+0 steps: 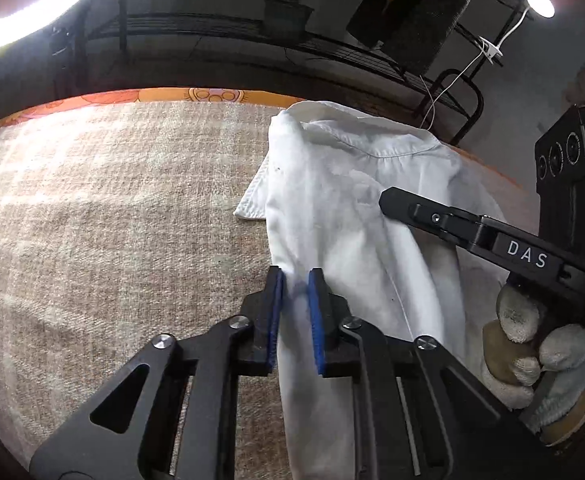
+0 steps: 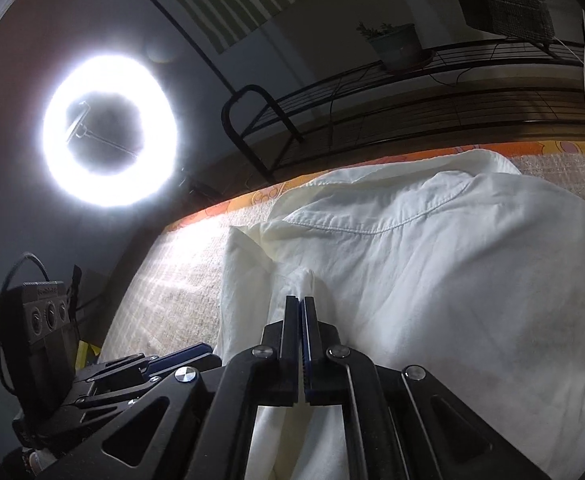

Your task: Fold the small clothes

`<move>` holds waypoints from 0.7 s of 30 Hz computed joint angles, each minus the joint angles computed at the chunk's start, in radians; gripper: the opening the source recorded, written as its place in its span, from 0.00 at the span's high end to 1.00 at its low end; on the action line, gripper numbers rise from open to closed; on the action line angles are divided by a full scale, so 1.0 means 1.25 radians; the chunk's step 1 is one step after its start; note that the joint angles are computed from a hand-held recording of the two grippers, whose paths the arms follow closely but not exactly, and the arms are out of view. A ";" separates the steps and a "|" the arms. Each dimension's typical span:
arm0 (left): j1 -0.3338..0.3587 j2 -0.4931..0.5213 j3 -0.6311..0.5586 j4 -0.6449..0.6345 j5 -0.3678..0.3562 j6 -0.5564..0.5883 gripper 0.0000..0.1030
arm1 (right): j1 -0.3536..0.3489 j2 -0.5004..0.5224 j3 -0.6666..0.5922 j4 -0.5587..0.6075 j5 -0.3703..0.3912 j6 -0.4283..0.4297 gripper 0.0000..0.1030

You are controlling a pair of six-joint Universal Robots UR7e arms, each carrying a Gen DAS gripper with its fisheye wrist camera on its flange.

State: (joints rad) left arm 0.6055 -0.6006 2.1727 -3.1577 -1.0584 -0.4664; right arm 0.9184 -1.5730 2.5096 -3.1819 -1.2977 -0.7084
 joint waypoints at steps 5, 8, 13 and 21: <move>-0.032 0.029 -0.018 0.046 0.164 -0.084 1.00 | 0.016 0.018 -0.001 -0.033 -0.034 0.011 1.00; -0.020 0.017 0.000 -0.053 0.130 -0.063 1.00 | 0.012 0.019 0.006 -0.059 -0.030 0.013 1.00; 0.001 0.024 -0.050 -0.100 0.033 0.011 1.00 | -0.014 -0.002 -0.004 0.006 0.023 0.009 0.96; -0.001 0.114 -0.165 0.086 0.194 0.041 1.00 | -0.114 -0.097 0.005 0.114 0.169 0.042 0.88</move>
